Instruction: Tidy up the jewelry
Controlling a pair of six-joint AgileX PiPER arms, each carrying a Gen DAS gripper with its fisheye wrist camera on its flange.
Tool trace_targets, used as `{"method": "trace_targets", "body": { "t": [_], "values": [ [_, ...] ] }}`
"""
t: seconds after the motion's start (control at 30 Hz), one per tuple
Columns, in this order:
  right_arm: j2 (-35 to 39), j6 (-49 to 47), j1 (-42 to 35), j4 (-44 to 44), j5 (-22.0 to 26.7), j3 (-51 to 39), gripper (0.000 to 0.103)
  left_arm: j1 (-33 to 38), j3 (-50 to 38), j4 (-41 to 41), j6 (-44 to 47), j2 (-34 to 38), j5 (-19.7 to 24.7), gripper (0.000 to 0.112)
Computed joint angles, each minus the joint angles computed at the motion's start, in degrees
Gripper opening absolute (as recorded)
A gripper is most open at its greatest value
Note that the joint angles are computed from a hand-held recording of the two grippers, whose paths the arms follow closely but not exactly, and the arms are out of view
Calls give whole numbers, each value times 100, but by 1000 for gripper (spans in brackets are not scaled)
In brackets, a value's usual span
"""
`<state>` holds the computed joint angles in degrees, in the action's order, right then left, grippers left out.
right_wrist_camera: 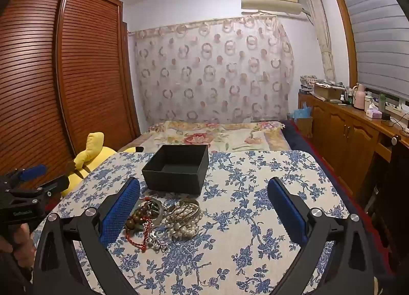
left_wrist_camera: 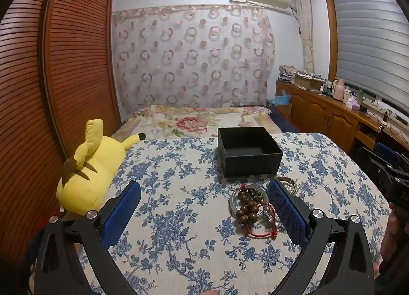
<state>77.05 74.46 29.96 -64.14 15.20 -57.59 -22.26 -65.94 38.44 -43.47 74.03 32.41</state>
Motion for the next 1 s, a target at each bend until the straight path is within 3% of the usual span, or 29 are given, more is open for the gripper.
{"method": "trace_targets", "body": {
  "t": [1.0],
  "values": [
    [10,58,9,-73,7,7,101,0,10,25,-10,-3,-11,97]
  ]
}}
